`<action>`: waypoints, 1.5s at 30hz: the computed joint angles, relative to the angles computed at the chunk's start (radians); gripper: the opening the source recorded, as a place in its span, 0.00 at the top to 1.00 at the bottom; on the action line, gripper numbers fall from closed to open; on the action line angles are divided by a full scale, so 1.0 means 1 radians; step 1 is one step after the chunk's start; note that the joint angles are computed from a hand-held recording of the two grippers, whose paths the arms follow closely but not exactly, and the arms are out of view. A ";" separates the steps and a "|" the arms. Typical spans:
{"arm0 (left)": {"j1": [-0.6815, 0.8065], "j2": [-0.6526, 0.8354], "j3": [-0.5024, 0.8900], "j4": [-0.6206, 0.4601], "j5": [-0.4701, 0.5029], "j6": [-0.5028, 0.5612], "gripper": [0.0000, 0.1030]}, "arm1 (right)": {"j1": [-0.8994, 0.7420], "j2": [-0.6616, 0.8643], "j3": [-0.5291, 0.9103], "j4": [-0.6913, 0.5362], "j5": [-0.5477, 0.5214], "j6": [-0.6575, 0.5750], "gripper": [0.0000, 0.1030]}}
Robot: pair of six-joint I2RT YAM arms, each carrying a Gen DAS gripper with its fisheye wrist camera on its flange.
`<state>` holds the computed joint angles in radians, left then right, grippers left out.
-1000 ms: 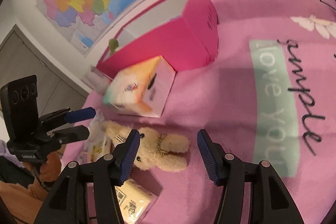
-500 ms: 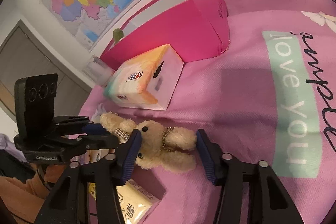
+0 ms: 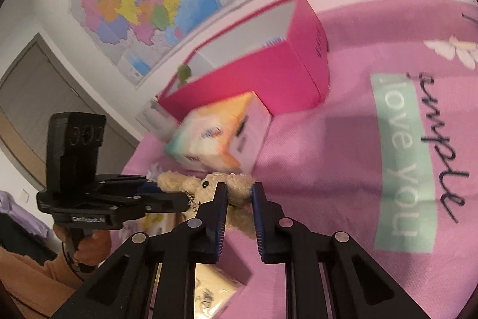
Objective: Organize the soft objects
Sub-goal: 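Lower the right gripper onto the beige teddy bear and grasp it, then carry the teddy bear into the pink box and open the right gripper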
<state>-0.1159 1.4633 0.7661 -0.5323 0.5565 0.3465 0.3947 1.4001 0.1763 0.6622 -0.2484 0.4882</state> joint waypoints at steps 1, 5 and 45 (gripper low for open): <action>0.002 -0.008 0.003 -0.004 0.003 -0.002 0.70 | 0.002 -0.023 -0.001 -0.014 0.004 -0.001 0.84; 0.013 -0.043 0.022 -0.026 0.018 -0.009 0.70 | 0.017 -0.112 0.009 -0.083 0.023 -0.004 0.84; -0.077 0.319 0.591 -0.004 -0.225 -0.302 0.63 | -0.062 0.166 0.576 -0.382 0.176 -0.142 0.66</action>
<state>-0.1933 1.7827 1.3567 -0.5362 0.3310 0.0441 0.3328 1.5661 0.7527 0.2799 -0.0721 0.3465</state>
